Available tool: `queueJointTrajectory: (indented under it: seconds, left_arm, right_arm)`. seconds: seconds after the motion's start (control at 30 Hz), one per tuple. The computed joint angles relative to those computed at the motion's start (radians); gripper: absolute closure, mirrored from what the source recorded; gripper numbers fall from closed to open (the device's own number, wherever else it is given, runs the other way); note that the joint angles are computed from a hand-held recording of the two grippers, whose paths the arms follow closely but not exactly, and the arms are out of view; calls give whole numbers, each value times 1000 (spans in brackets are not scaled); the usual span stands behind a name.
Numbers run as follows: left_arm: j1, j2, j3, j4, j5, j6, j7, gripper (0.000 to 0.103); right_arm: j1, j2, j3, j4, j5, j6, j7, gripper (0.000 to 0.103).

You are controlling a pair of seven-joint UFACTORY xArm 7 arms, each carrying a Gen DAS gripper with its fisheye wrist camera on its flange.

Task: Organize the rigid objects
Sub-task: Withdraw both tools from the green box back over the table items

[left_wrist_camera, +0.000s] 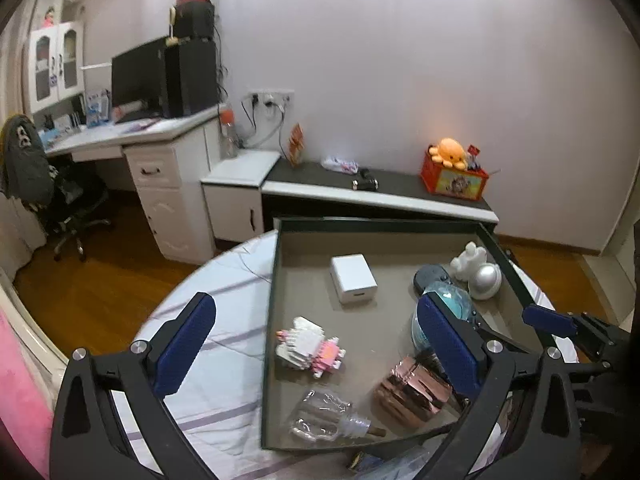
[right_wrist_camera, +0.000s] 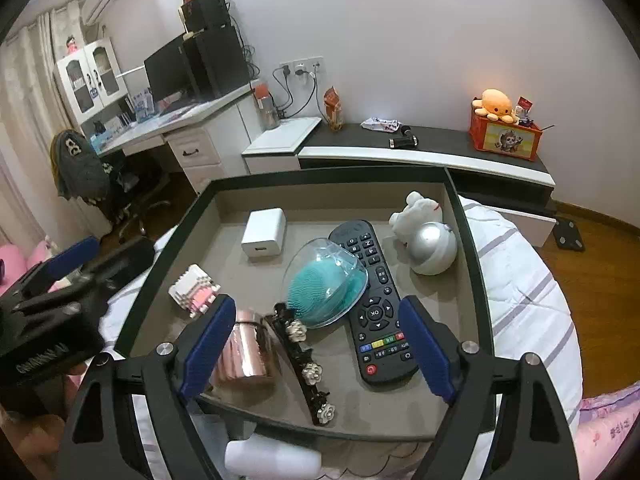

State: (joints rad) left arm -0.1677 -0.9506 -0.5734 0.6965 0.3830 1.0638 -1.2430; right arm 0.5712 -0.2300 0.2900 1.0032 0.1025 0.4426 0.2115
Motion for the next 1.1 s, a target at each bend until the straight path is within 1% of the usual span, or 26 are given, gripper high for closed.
queueJointTrajectory:
  seconds: [0.1, 0.13, 0.17, 0.33, 0.43, 0.6, 0.67, 0.93, 1.0, 1.1]
  left_arm:
    - [-6, -28, -11, 13, 1, 27, -3, 0]
    - [-7, -38, -17, 19, 0, 39, -4, 0]
    - [-8, -47, -25, 27, -3, 56, -4, 0]
    - [-18, -94, -54, 53, -32, 119, -5, 0]
    - [-22, -116, -78, 74, -53, 155, -6, 0]
    - [-21, -158, -129, 130, -91, 226, -7, 0]
    - [-19, -181, -152, 159, -108, 262, -2, 0]
    - [40, -266, -247, 292, -200, 407, 36, 0]
    - [60, -291, -265, 318, -230, 442, 50, 0]
    - [82, -332, -278, 338, -284, 469, 63, 0]
  right_arm:
    - [-10, -25, 12, -11, -23, -4, 38, 15]
    - [-16, -34, 19, -15, -35, -3, 59, 10]
    - [-24, -42, 26, -17, -52, 2, 81, 0]
    - [-33, -112, 34, -58, -77, -18, 142, 0]
    - [-33, -158, 37, -78, -88, -10, 159, 0]
    - [-45, -285, 49, -138, -105, 4, 197, 0]
    - [-47, -358, 52, -175, -106, 11, 213, 0]
    - [-30, -636, 35, -290, -68, 83, 235, 0]
    - [-32, -704, 33, -315, -57, 113, 243, 0]
    - [-43, -801, 42, -350, -54, 154, 252, 0]
